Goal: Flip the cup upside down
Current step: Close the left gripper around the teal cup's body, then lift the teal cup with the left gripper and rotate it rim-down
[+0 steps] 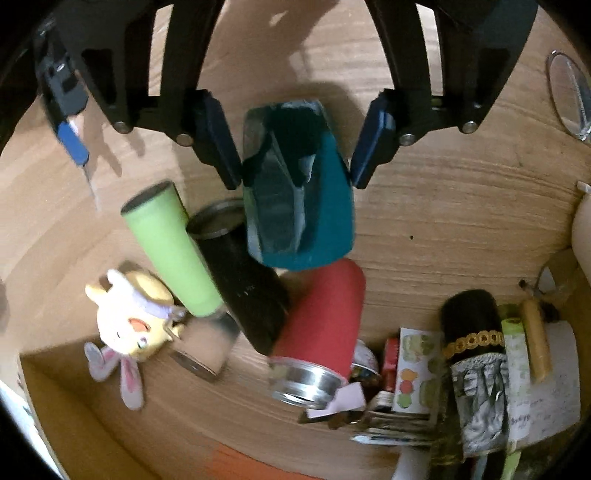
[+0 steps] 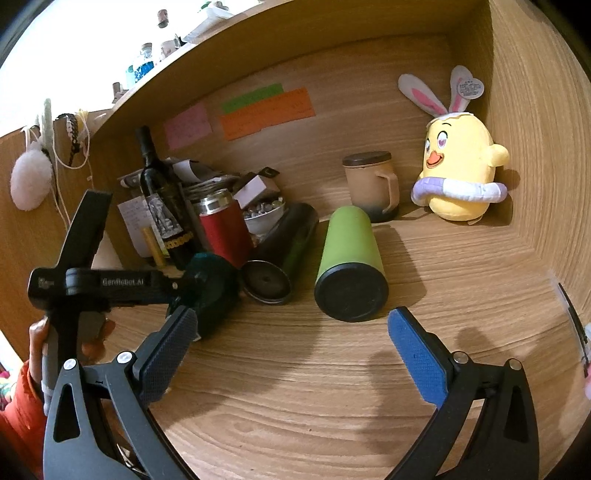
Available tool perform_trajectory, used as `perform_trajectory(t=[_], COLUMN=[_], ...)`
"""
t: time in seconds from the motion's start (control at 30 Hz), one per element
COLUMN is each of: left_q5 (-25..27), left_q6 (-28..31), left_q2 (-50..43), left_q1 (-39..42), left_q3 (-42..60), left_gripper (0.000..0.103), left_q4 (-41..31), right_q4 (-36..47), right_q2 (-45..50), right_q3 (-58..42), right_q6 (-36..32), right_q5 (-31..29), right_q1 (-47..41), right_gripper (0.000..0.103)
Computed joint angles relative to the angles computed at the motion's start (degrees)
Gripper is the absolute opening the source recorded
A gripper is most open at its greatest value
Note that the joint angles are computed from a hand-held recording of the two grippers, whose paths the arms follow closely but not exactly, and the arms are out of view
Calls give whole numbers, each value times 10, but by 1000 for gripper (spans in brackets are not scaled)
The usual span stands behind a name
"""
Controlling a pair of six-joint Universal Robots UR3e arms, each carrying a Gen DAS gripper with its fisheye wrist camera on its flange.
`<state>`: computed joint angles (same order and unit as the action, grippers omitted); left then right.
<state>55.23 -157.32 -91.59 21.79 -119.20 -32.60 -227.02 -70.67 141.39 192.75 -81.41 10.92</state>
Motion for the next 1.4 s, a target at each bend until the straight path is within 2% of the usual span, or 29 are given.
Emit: perform_trajectory(t=[0.23,0.43,0.5,0.6,0.73,0.93,1.17,1.4], left_q5=[27,76,80,69,66,46,14,-11], left_q6=[23,23,17,14,19,70,125,170], left_q2=[23,-25,-53,-75,-63,26,184,274], left_q1=[-18,-68,-75,-74,-68,-32,16,36], left_q3=[-24,39,66,84,61,-23,-156,-190], left_gripper=[58,61,66,66,66,66,66,66], left_q4=[15,0,-8,-12,4,-30,-70,-145], right_q4=[-7,-22,-24,-18,-14,-19,-37,-49], right_q2=[-21,-42,-48,-58,-64,-61,-57,-71], right_q3=[17,41,47,51,56,58,79,113], right_q6=[0,5,5,1,-1,4,10,14], right_q5=[-30,-46,-51,-56,-51,-48,-56,-78], right_q1=[31,44,47,50,45,48,65,88], right_gripper=[103,103,103,103,103,103,103,103])
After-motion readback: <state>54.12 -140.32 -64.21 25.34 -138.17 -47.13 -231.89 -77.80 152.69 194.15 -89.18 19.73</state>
